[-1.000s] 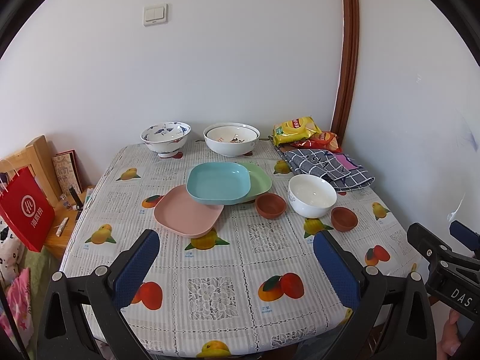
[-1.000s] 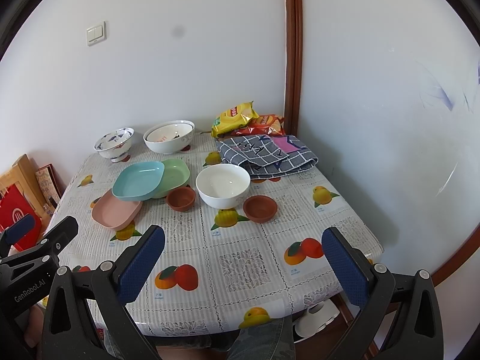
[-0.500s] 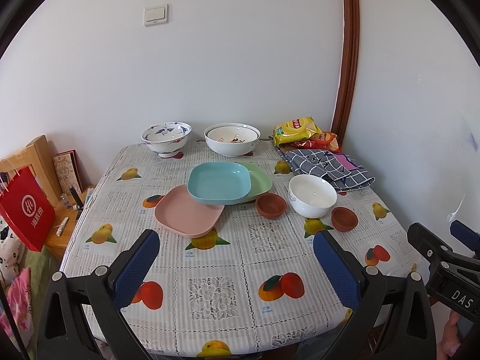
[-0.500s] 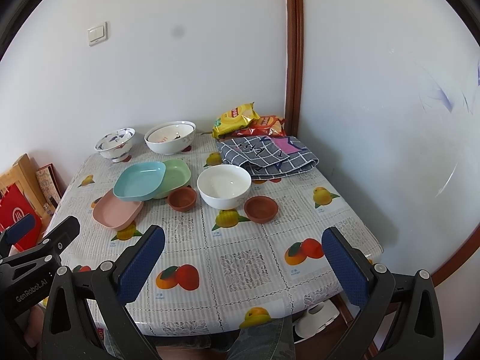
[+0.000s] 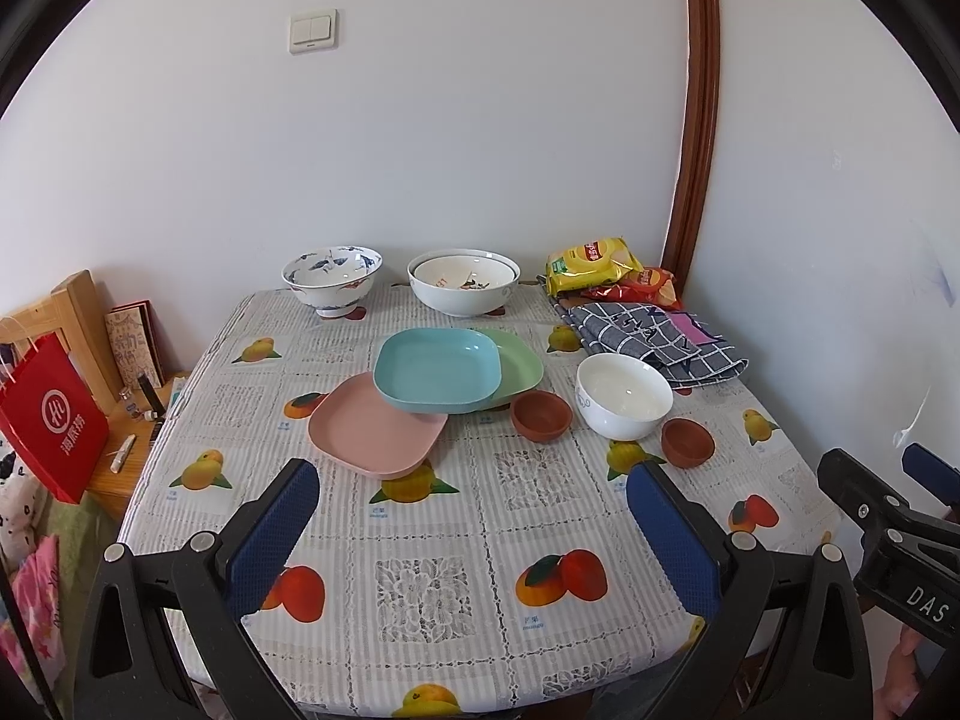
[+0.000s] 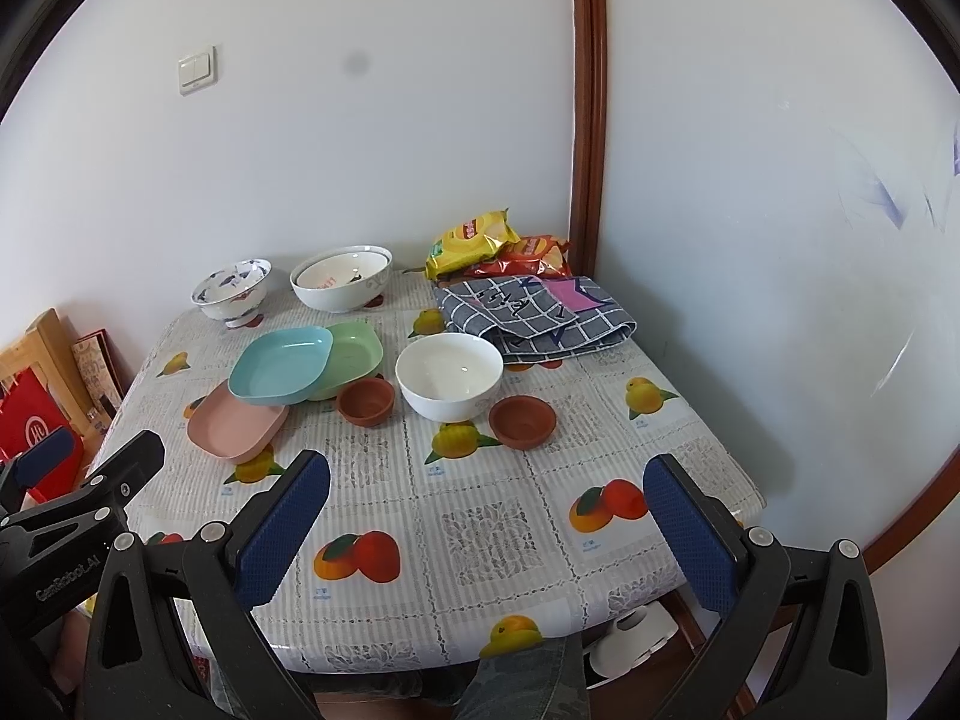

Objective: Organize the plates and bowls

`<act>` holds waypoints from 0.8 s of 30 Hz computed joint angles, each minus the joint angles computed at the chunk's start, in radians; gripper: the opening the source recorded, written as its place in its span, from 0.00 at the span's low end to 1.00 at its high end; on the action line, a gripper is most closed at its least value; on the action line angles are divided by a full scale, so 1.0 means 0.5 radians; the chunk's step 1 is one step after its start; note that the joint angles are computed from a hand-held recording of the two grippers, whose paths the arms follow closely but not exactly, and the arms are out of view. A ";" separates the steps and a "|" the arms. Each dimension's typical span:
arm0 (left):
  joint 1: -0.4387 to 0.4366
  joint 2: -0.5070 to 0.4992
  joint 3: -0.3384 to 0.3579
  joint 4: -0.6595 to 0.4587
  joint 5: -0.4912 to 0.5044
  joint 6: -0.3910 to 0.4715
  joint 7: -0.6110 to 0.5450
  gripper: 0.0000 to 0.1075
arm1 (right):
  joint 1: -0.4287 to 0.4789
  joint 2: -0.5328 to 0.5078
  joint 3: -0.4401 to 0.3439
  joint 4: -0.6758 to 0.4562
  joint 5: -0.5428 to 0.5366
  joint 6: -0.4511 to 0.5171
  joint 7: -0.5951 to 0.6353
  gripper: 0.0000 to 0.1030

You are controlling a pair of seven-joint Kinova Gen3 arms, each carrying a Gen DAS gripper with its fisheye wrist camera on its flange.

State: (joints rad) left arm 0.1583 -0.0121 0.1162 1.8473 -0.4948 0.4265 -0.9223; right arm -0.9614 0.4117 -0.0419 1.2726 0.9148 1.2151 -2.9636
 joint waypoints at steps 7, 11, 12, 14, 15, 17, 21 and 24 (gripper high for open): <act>0.003 0.051 -0.019 -0.057 0.055 0.014 -0.058 0.96 | 0.009 0.018 0.003 -0.025 -0.014 0.001 0.029 1.00; 0.023 0.088 -0.042 -0.078 0.061 0.010 -0.069 0.96 | 0.029 0.037 0.012 -0.043 -0.045 -0.011 0.045 1.00; 0.022 0.101 -0.049 -0.091 0.085 0.011 -0.096 0.96 | 0.035 0.041 0.015 -0.045 -0.053 -0.019 0.048 1.00; 0.026 0.122 -0.065 -0.106 0.112 0.007 -0.123 0.96 | 0.052 0.058 0.021 -0.067 -0.079 -0.032 0.070 1.00; 0.027 0.133 -0.072 -0.113 0.129 0.006 -0.139 0.96 | 0.057 0.065 0.025 -0.073 -0.087 -0.042 0.078 1.00; 0.025 0.153 -0.086 -0.128 0.172 0.000 -0.183 0.96 | 0.066 0.078 0.036 -0.076 -0.088 -0.078 0.095 1.00; 0.022 0.216 -0.112 -0.180 0.258 -0.002 -0.274 0.96 | 0.086 0.113 0.059 -0.097 -0.100 -0.153 0.130 1.00; 0.013 0.273 -0.130 -0.226 0.334 0.010 -0.354 0.96 | 0.113 0.158 0.079 -0.143 -0.143 -0.191 0.170 1.00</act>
State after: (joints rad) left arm 0.1650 0.1245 0.0510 1.7346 -0.3276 0.4313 -1.0995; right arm -0.9049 0.4905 -0.0025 1.2009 0.8435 1.1198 -2.8788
